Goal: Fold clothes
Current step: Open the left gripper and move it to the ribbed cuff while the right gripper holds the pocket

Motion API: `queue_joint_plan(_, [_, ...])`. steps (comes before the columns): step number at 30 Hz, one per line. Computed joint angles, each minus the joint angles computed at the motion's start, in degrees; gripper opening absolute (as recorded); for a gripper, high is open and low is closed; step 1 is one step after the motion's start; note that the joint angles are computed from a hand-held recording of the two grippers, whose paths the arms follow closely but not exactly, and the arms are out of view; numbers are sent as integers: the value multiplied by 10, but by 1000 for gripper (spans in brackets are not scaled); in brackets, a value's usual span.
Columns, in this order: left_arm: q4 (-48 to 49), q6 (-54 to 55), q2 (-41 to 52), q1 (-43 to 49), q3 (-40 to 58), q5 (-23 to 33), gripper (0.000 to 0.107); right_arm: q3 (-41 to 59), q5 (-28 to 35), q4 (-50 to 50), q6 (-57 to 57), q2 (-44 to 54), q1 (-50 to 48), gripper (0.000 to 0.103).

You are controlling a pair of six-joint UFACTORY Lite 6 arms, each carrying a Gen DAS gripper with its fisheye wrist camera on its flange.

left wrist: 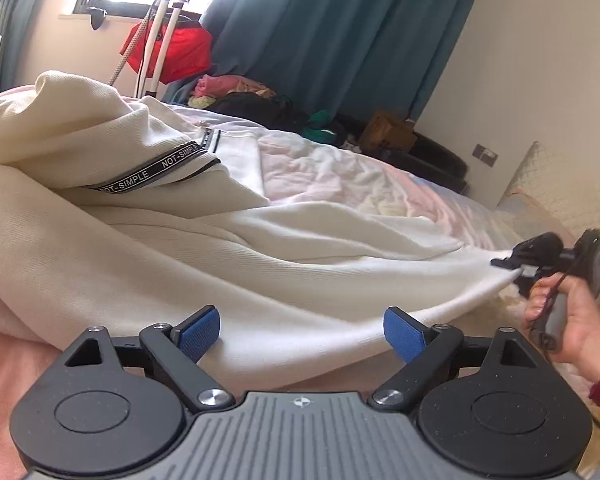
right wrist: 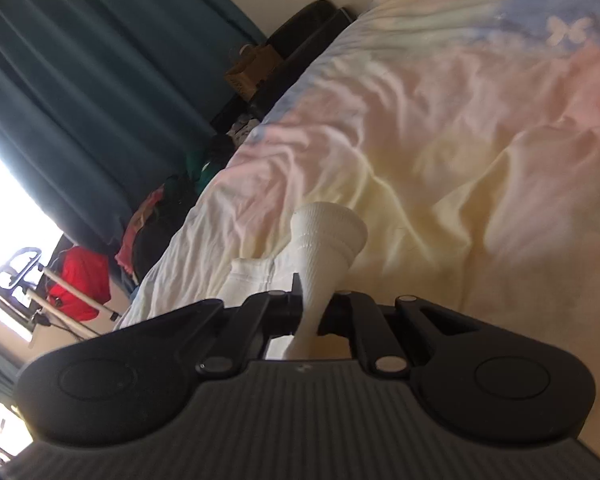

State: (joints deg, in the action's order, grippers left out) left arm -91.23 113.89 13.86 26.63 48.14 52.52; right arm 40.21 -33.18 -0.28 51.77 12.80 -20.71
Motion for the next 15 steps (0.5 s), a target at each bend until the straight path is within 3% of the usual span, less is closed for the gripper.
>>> queue_joint_plan(3, [45, -107, 27, 52, 45, 55, 98, 11, -14, -77, 86, 56, -39, 5])
queue_joint_plan(6, [70, -256, 73, 104, 117, 64, 99, 23, -10, -56, 58, 72, -31, 5])
queue_joint_plan(12, [130, -590, 201, 173, 330, -48, 100, 23, -7, -3, 1, 68, -12, 5])
queue_joint_plan(15, [151, -734, 281, 197, 448, -77, 100, 19, -10, 1, 10, 64, -12, 5])
